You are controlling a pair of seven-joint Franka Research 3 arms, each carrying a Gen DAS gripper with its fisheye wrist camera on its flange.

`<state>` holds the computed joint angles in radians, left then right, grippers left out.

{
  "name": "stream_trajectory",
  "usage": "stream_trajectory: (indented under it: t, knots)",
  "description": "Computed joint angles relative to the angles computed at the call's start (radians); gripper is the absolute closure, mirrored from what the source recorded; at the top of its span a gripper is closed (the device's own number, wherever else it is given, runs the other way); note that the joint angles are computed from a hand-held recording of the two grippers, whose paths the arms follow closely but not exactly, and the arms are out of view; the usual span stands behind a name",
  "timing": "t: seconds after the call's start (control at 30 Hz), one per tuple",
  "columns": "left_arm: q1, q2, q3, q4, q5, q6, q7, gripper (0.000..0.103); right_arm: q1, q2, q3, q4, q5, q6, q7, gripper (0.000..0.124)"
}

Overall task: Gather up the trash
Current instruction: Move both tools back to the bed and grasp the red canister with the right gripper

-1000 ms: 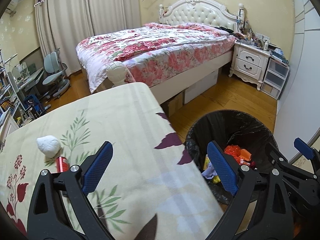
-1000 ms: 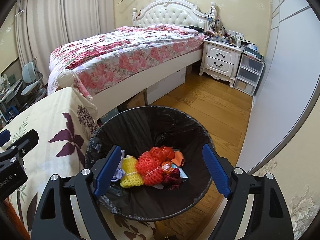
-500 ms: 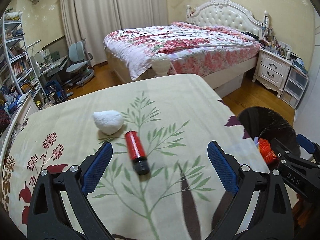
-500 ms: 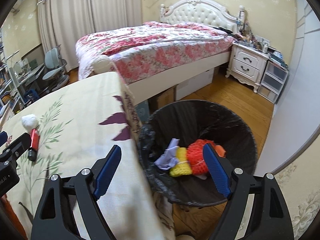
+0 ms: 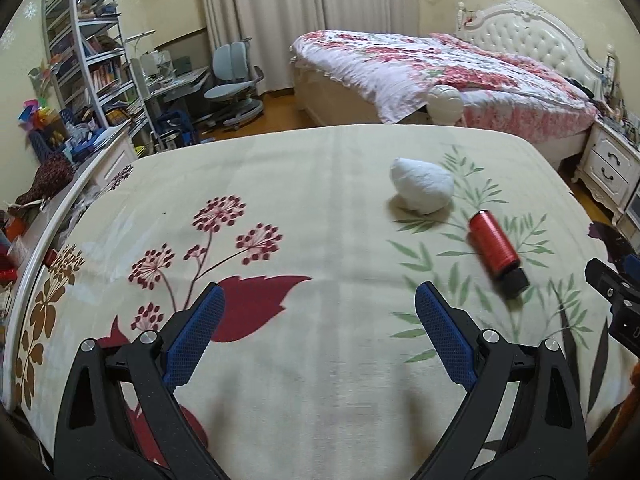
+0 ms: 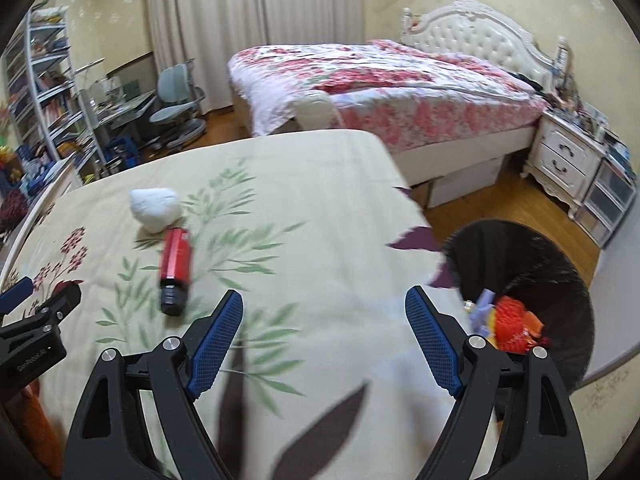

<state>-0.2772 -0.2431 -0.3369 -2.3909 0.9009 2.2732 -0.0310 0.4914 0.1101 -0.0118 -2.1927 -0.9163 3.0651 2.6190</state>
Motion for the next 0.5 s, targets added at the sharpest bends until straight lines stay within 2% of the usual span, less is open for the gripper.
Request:
stream_trajectory:
  t: [0.17, 0.37, 0.5]
  knots:
    - [0.017, -0.072, 0.018, -0.08, -0.036, -0.003, -0.003, 0.009, 0.032, 0.049, 0.035, 0.052, 0.122, -0.008, -0.147, 0.046]
    - [0.035, -0.109, 0.015, -0.126, -0.062, 0.014, -0.002, 0.009, 0.035, 0.125, 0.102, 0.128, 0.364, -0.045, -0.398, 0.063]
    - [0.048, -0.114, 0.014, -0.136, -0.057, 0.043, 0.003, 0.009, 0.066, 0.159, 0.096, 0.17, 0.442, -0.086, -0.486, 0.082]
